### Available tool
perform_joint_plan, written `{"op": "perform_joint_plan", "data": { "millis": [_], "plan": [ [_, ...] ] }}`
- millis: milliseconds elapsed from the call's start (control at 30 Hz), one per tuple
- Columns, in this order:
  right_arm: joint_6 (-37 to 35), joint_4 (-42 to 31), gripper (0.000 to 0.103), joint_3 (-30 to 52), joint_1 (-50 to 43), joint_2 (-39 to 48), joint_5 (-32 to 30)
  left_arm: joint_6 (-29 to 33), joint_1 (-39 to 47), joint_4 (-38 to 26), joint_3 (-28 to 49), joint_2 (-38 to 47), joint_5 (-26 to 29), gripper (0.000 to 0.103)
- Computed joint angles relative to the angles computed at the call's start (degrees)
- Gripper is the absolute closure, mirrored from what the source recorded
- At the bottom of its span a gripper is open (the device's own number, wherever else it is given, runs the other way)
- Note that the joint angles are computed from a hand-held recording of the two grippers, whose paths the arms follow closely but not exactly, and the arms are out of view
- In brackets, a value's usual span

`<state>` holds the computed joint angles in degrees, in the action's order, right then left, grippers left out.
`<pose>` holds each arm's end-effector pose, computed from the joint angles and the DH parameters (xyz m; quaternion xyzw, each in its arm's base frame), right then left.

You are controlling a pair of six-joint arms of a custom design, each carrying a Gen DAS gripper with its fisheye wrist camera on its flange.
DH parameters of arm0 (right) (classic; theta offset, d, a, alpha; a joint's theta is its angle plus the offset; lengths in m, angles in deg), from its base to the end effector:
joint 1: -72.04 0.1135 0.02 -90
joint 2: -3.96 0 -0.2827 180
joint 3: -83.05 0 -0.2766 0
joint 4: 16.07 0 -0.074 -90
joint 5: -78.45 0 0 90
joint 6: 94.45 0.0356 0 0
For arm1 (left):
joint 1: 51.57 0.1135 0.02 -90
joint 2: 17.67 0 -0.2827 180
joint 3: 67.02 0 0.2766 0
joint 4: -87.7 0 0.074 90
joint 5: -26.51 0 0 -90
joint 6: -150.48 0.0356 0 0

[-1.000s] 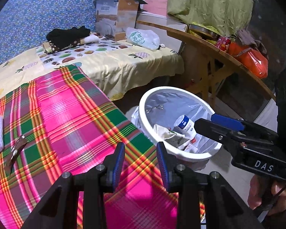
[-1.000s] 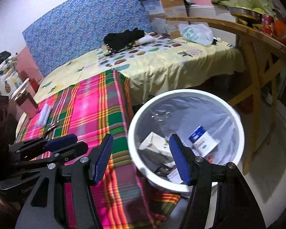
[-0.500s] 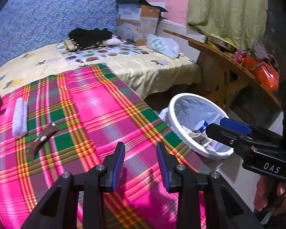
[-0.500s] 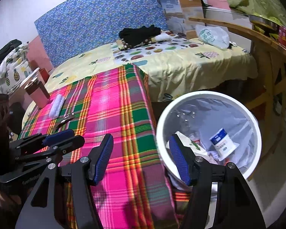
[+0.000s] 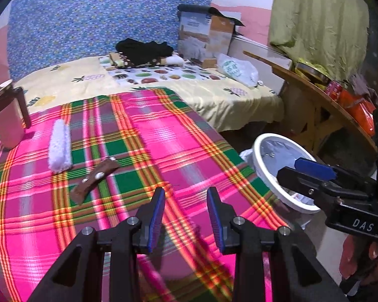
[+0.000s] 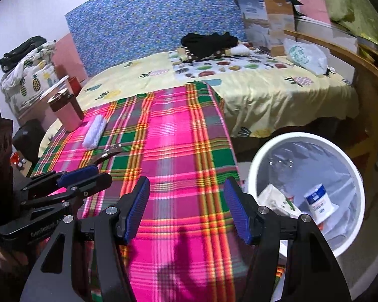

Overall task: Collect trash
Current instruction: 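Move both open tools back over the cloth toward the foam net and brown wrapper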

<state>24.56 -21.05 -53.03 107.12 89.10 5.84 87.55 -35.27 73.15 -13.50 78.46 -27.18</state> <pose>0.2343 0.1515 0.1350 0.0077 0.9189 0.0767 0.3869 0.3029 0.0666 0.1210 0.1732 0.8992 -0.1785 0.3600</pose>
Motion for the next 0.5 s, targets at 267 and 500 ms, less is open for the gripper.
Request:
{"op": "perform_joint_plan", "data": {
  "millis": [267,500],
  "plan": [
    [-1.5,0.0,0.041,2.9,1.0,3.0,-1.4,0.0,5.0,-0.3,3.4,3.4,-0.4,0.069],
    [-2.7,0.8,0.041,5.2,0.8,5.2,-3.4,-1.4,8.1,-0.1,7.4,6.5,-1.3,0.069]
  ]
}}
